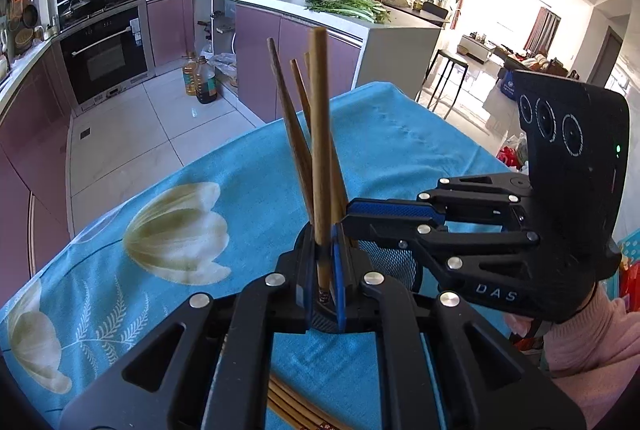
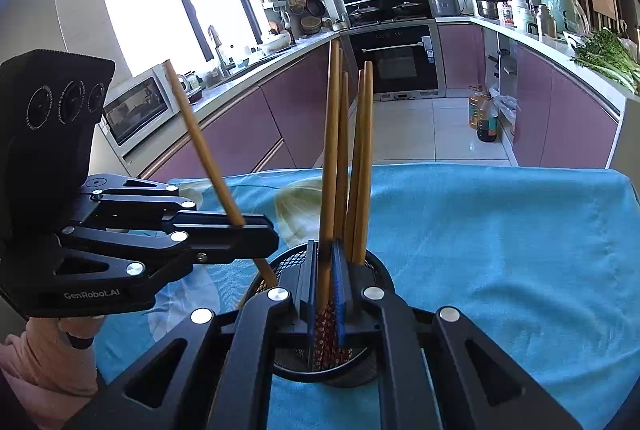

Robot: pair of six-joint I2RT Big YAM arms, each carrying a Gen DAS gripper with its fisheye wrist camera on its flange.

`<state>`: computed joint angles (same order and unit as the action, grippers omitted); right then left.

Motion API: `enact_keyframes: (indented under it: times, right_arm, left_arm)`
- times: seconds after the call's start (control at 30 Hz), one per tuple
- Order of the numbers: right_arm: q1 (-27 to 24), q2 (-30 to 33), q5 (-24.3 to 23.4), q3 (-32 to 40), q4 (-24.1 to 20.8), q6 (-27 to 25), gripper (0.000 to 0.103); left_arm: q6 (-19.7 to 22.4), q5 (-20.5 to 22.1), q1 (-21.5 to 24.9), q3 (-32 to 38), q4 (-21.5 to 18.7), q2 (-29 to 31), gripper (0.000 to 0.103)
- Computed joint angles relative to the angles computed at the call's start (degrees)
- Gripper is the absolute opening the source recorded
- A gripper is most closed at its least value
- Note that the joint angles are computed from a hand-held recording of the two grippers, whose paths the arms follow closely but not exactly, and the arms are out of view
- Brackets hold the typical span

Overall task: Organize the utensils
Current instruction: 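Lower the held chopstick into the mesh cup with the right gripper, then open the right gripper to release the chopstick and withdraw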

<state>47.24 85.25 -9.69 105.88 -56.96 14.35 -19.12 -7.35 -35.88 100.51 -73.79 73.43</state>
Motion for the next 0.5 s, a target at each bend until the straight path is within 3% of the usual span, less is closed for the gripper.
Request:
enact_keyframes:
  times: [0.37,0.5]
  right_arm:
    - [-0.6,-2.3,-1.1,-3.1,2.3,0.8,0.018]
    - [-0.3,-4.2,-1.1,-4.7,4.0,0.7,0.026]
  left_arm:
    - [-4.1,-2.6,-0.6,-6.1,5.4,-5.3,0.014]
    - [-5.9,-8.3,-3.0,-10.3,8.0,-9.9,0.020]
